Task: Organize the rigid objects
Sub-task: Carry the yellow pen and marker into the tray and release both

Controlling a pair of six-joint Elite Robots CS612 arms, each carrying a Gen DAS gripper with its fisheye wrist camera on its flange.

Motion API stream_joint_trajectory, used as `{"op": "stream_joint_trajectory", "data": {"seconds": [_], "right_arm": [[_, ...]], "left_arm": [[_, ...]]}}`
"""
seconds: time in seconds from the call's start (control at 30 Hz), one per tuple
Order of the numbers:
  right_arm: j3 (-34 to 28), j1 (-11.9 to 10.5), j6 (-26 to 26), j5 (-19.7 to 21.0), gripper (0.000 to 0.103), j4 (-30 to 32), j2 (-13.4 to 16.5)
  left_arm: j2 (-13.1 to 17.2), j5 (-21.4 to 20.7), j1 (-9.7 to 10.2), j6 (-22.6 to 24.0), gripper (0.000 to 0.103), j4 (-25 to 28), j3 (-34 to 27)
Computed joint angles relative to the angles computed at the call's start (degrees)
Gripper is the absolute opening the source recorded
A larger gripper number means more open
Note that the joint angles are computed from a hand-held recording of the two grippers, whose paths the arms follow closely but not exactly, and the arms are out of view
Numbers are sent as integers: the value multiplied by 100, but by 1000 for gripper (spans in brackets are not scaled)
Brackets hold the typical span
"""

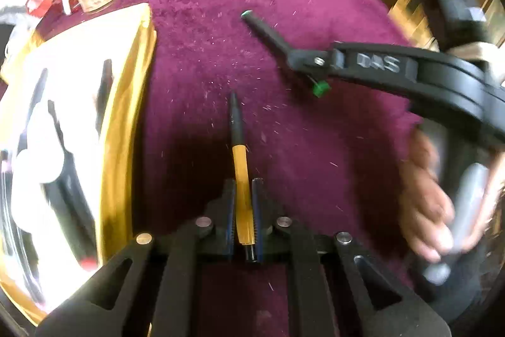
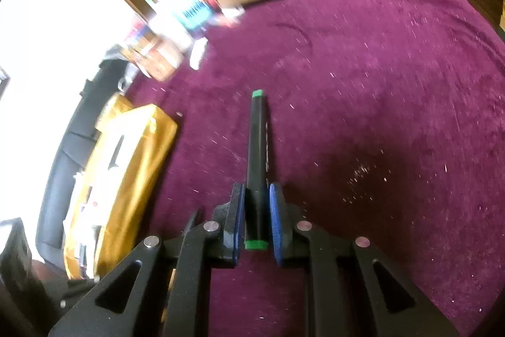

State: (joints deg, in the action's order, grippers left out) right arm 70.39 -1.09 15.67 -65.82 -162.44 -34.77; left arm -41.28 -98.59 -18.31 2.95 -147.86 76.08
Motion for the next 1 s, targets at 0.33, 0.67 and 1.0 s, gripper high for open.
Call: {"op": "stream_joint_trajectory", "data": {"seconds": [0.33,0.67,1.0], "right_arm": [[202,85,-272,197,13,-715,-53],[591,419,105,25,13,-1681,-495],[82,870,-658,130,14,-839,-258]], "left_arm": [[-503,-1073,611,-1046,7,-1434,906],[-452,-1279,1175,-1806,7,-1834,893],[-115,-1175,1437,-1935,7,-1589,386]]}}
